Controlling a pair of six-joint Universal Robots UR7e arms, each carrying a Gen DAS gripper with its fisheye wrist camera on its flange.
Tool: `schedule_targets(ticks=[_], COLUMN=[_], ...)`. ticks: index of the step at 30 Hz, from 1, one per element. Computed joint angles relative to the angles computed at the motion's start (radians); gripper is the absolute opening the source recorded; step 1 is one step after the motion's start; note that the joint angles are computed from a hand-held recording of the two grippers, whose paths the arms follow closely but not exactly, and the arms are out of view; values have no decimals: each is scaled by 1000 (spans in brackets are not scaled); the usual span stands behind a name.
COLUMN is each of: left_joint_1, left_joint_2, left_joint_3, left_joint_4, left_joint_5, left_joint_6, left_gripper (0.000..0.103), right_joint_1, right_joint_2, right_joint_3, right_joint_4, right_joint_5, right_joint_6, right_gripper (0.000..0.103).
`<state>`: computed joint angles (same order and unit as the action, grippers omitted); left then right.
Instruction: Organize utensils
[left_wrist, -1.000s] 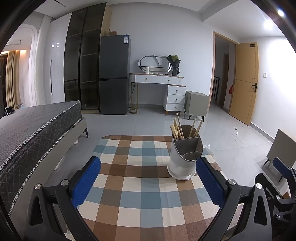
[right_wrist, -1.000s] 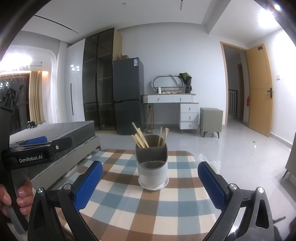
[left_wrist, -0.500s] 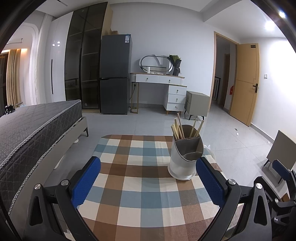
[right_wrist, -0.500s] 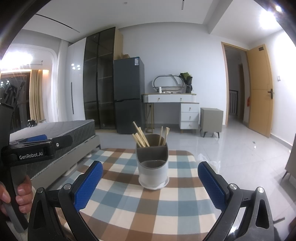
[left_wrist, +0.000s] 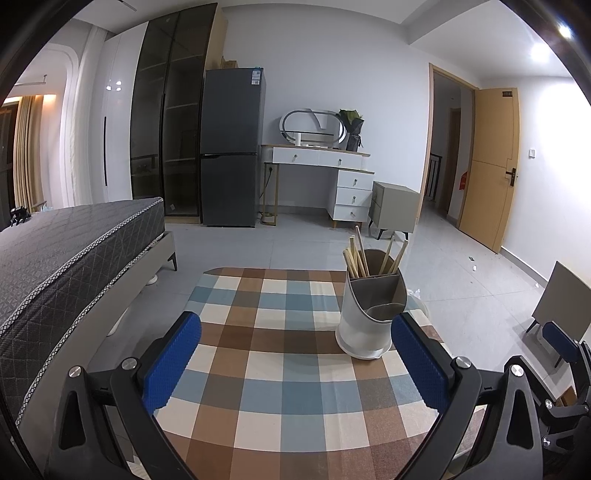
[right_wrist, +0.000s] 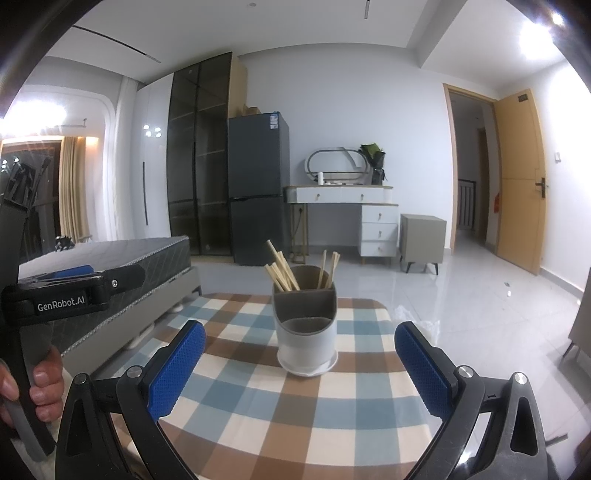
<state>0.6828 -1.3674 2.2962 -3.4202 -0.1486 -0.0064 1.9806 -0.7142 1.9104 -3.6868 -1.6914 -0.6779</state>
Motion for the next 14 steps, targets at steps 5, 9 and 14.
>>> schedule_targets(ticks=[5,9,14], left_joint_1=[-1,2,6], left_joint_2=[-8,1,-33], left_joint_3=[2,-5,3], left_joint_4=[22,7,142], left_joint_5=[-2,1,-9], left_joint_6=[-19,-8,-121], left_gripper=[100,100,100], right_joint_1=[0,-1,0], right_joint_2=[0,1,4], right_joint_3=[0,1,-4], right_joint_4=[2,2,9], right_joint_5=[-1,-1,-4], right_joint_6=[-1,-4,-1], right_gripper=[103,103,103])
